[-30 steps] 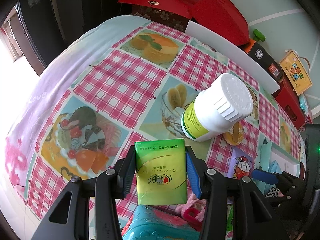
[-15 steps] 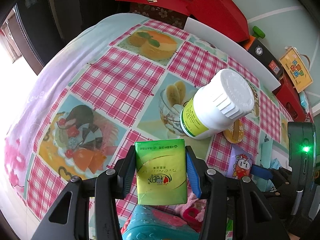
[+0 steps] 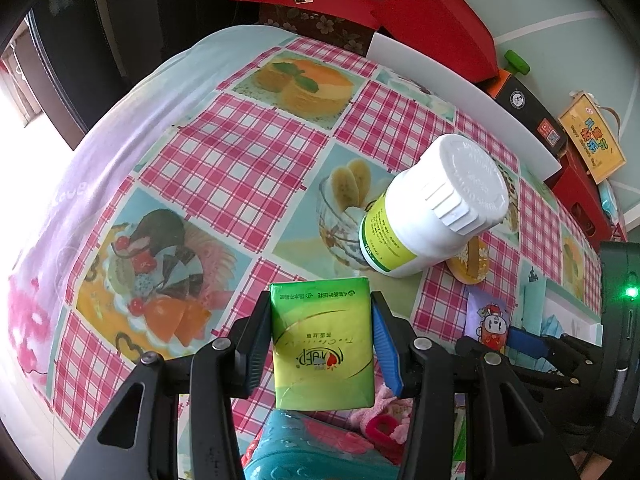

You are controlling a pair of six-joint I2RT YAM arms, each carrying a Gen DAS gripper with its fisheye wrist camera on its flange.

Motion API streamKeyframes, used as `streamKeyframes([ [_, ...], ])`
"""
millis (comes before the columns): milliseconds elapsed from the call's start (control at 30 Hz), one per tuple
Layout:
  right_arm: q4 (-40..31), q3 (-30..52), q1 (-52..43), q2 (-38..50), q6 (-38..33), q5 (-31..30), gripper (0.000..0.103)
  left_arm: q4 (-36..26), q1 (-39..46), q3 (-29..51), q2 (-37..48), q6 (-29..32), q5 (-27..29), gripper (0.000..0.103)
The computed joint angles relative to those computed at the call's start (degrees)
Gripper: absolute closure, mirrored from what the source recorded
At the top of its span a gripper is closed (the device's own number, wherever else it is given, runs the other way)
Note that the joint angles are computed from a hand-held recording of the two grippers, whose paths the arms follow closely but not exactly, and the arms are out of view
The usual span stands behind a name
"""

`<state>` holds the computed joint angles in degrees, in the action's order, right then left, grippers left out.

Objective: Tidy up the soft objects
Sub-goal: 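Carry the green pack with the left gripper while the right gripper carries the wipes over the tray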

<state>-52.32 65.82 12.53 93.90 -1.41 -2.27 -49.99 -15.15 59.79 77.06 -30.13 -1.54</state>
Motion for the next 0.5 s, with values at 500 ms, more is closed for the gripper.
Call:
streamKeyframes([
  [500, -6.78, 2.16, -7.14, -12.72, -3.4, -6.87, 0.044, -0.85, -1.42, 1.29, -6.05, -0.56, 0.04, 0.055],
])
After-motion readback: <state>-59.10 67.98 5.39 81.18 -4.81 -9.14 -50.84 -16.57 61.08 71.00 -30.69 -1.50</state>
